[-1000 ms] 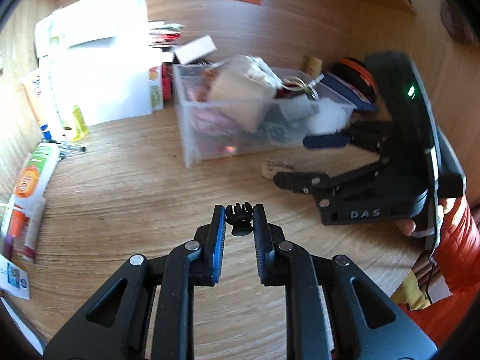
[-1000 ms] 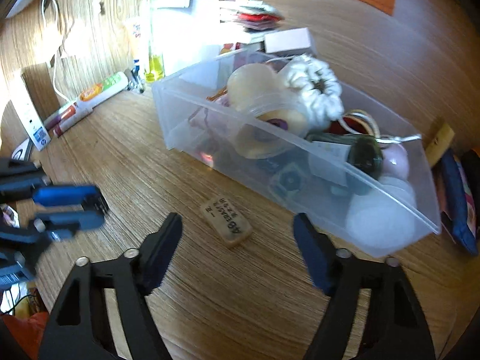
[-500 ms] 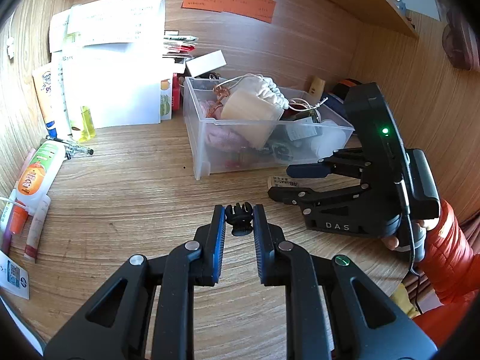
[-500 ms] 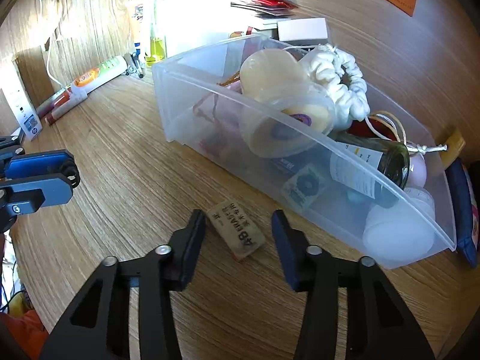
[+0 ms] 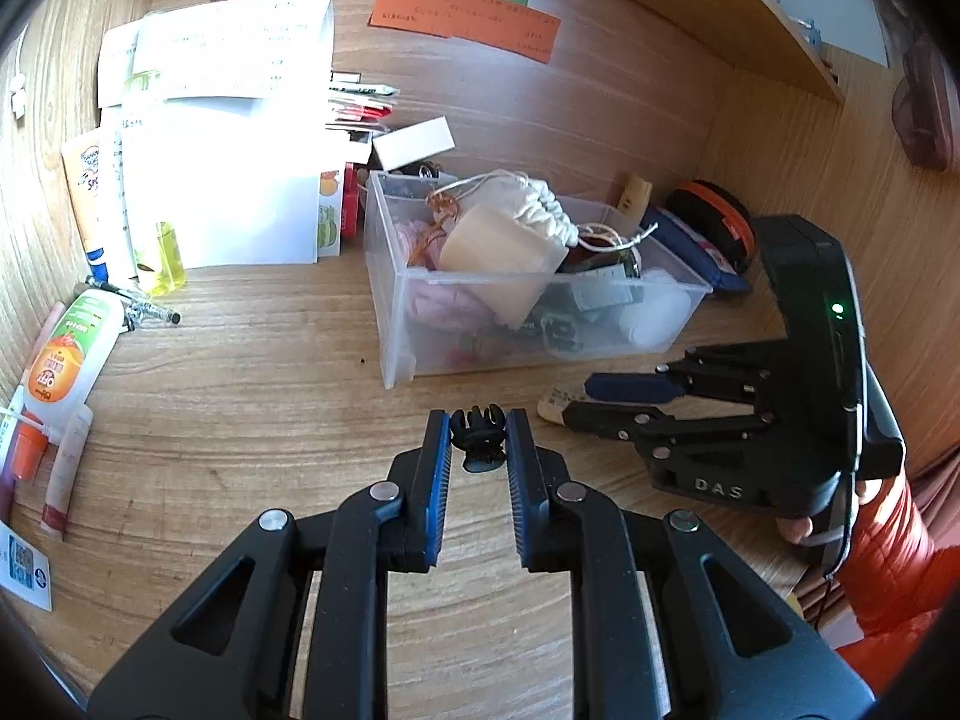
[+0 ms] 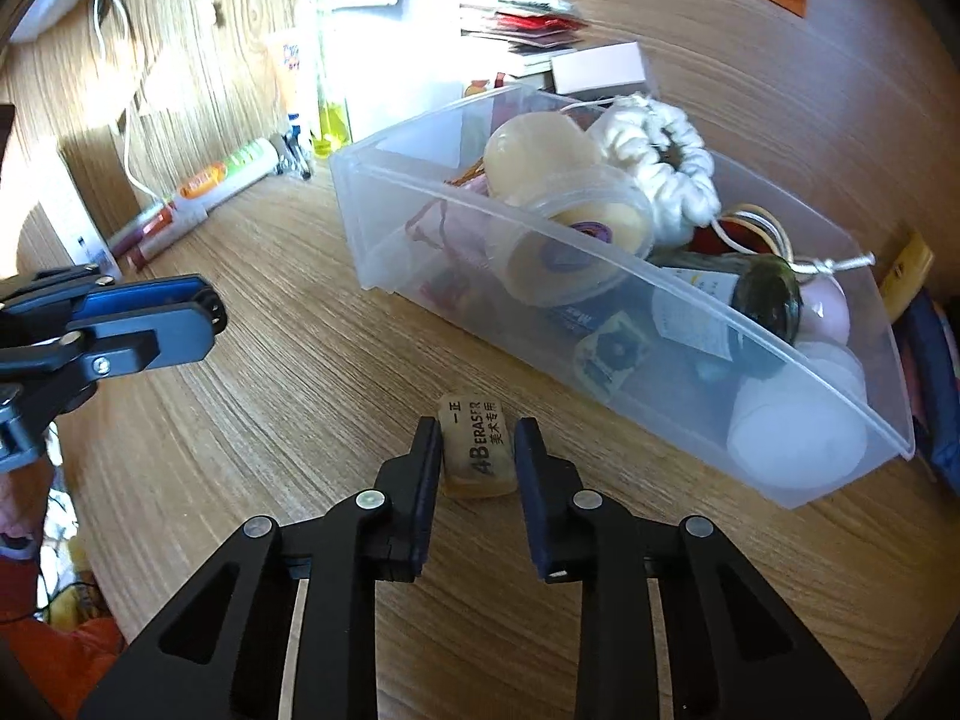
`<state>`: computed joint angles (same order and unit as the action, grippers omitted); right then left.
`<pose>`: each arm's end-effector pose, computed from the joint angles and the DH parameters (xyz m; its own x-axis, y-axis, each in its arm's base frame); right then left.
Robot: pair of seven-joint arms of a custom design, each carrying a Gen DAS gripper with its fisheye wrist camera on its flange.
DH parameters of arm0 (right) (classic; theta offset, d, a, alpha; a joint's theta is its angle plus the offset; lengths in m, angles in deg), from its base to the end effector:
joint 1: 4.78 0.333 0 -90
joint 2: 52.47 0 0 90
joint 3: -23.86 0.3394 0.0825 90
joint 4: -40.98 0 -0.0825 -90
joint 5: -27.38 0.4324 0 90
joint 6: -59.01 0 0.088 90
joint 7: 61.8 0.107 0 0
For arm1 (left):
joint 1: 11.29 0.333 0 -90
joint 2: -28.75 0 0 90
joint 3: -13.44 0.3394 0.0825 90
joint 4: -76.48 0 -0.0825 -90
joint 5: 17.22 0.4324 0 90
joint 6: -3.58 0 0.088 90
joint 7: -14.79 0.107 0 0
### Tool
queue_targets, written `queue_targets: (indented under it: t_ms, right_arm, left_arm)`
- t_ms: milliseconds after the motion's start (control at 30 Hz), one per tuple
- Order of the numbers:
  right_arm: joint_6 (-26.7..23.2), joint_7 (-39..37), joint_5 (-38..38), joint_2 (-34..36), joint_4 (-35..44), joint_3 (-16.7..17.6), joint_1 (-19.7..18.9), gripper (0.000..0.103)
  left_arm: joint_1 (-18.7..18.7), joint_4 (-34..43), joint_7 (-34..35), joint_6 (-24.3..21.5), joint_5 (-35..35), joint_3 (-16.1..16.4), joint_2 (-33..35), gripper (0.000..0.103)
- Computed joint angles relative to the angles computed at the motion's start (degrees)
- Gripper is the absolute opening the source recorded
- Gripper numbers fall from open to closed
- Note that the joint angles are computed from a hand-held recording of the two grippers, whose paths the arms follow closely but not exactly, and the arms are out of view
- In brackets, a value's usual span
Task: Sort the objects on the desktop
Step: 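Carry clip and eraser over the clear box and open both tools to drop them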
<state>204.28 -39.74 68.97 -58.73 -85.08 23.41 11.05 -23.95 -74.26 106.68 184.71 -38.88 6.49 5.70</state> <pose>0.5663 0.1479 0.4748 0.8039 -0.5946 0.0149 -0.4551 -0.6310 -0.6283 0.4533 -0.1288 0.4806 -0.1145 -0.9683 0.2218 -0.6295 -0.1021 -0.7703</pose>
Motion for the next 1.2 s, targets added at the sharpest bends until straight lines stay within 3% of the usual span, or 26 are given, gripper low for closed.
queue_targets:
  t_ms: [100,167,233,433,600,900,967,1200]
  right_arm:
    - [-2.2,-0.8,3.0,-0.4,0.3,-0.9,-0.4,0.022]
    - [-4.9,-0.8,5.6,-0.2,1.1,-1.7,-1.0,0.011]
    - [-8.3,-0.2,7.8,0.1,2.3,-2.4,-2.0,0.011]
    - [-8.9,1.3,5.5,0.3,2.7,-1.6,-3.7,0.012]
    - [-10.1,3.7,1.2,1.4,3.6,-0.7,-4.0,0.035]
    - [-5.3,1.1,-1.7,1.0,1.6,0.4,-2.4,0.034]
    - [-6.2,0.6,-0.9,1.1,1.8,0.2,-2.3,0.022]
    - [-9.3,-0.9,2.4,1.3,2.8,-0.4,-2.7,0.022]
  left_arm:
    - [0.5,0.7,-0.3,0.4,0.4,-0.6,0.4,0.017]
    - [1.1,1.3,-0.6,0.5,0.8,-1.3,0.8,0.017]
    - [1.0,1.9,-0.6,0.5,1.0,-1.2,1.3,0.017]
    - [1.0,3.1,-0.4,0.1,1.5,-1.2,2.4,0.017]
    - [-0.6,3.8,-0.1,-0.2,0.2,0.3,3.6,0.017]
    - [-0.8,3.6,0.3,0.0,-1.0,0.5,3.5,0.017]
    - [-0.5,3.7,0.3,0.0,-1.1,0.5,3.6,0.017]
    - [-2.4,4.0,1.9,0.9,-2.4,2.7,3.6,0.017]
